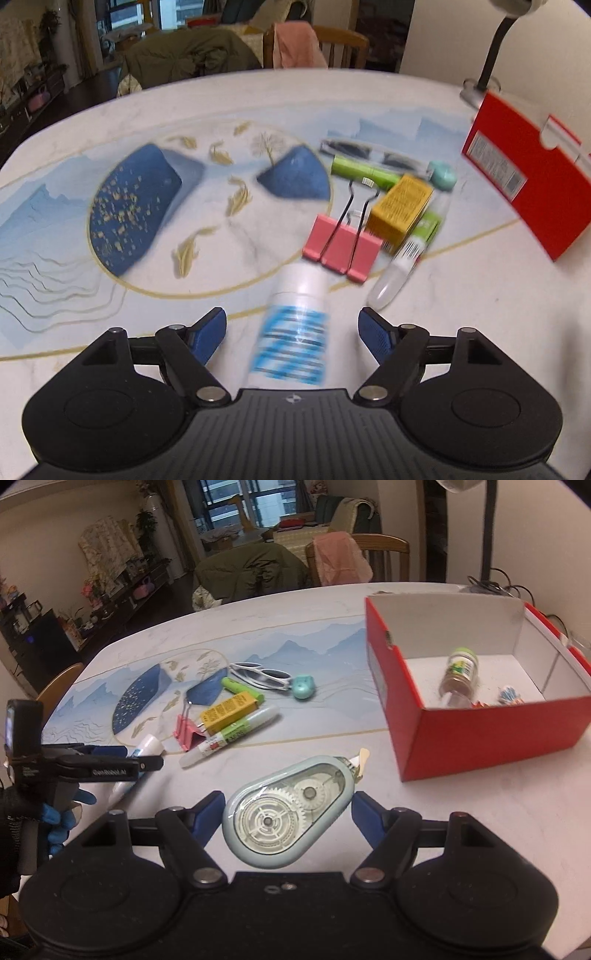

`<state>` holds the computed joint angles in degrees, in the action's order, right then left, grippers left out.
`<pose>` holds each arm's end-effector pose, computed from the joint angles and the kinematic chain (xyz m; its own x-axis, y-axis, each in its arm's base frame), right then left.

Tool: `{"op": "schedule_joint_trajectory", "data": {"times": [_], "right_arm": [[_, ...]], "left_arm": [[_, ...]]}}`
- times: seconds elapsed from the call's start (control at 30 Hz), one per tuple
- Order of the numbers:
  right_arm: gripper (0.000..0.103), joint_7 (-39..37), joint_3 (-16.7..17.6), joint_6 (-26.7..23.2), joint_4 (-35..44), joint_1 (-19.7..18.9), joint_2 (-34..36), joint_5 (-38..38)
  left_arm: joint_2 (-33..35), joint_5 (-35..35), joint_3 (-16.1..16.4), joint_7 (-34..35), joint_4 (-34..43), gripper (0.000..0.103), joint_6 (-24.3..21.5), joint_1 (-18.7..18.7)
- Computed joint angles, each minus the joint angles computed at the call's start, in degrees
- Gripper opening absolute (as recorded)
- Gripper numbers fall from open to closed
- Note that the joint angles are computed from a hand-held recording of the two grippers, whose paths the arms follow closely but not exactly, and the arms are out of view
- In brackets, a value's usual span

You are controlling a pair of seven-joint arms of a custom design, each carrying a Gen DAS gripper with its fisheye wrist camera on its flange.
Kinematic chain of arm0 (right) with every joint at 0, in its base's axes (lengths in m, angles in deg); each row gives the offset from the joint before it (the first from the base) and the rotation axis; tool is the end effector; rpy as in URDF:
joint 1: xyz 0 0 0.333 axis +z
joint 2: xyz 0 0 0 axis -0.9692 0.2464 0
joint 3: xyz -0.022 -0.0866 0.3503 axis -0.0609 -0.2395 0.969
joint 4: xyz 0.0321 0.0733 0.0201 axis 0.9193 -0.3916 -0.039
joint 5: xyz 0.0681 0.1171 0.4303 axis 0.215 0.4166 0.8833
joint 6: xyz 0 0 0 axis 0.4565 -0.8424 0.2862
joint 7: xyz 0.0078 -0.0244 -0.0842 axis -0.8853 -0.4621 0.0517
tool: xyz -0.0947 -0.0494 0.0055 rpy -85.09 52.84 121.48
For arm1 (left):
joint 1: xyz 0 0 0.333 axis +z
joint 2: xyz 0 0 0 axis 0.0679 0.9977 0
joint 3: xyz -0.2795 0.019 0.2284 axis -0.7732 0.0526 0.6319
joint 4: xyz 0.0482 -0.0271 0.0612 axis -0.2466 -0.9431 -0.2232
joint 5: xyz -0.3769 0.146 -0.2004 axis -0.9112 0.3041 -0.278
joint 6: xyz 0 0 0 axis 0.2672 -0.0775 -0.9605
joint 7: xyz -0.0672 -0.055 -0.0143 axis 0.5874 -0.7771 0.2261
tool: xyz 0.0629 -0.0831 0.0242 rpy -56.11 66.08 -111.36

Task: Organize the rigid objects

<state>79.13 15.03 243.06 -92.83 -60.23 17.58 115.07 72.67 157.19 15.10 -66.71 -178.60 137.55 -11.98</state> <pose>0.5425 0.1372 0.3413 0.3308 -0.9252 -0.1858 -0.7703 -0.1510 -0.6196 0.5728 -0.2529 0.2424 0.0218 -0.9984 0.0530 -0.8118 -0.0486 -0.5820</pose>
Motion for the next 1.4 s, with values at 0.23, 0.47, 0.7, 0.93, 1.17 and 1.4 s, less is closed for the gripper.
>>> {"op": "schedule_joint_trajectory", "data": {"times": [0.23, 0.47, 0.7, 0.93, 1.17, 1.4], "right_arm": [[0.074, 0.4, -0.5, 0.9, -1.1, -0.2, -0.9, 0.8], [0.074, 0.2, -0.7, 1.1, -1.5, -0.1, -1.2, 1.1], [0.074, -1.3, -0.9, 0.8, -1.6, 0.0, -1.8, 2.0], [0.074, -4.3, -1.6, 0.0, -0.3, -0.5, -2.0, 3.5], [0.074, -10.8, -2.6, -2.7, 1.9, -1.8, -2.1, 6.6], [0.074, -14.6, -3.7, -5.1, 5.3, -4.1, -0.3, 6.3]], "left_arm": [[0.5, 3.9, -0.4, -1.2, 0.6, 0.063, -2.0, -0.7], [0.6, 6.9, -1.4, -2.7, 1.1, 0.037, -1.7, 0.2], [-0.6, 7.4, -2.0, -5.9, 0.3, 0.036, -2.0, 0.5], [-3.4, 12.2, -4.1, -13.3, -0.6, 0.036, -1.3, 1.9], [-6.0, 12.5, -6.1, -17.1, -1.4, 0.036, -2.0, 2.3], [-6.8, 12.6, -7.7, -18.7, 1.1, 0.036, -3.7, 0.7]]}}
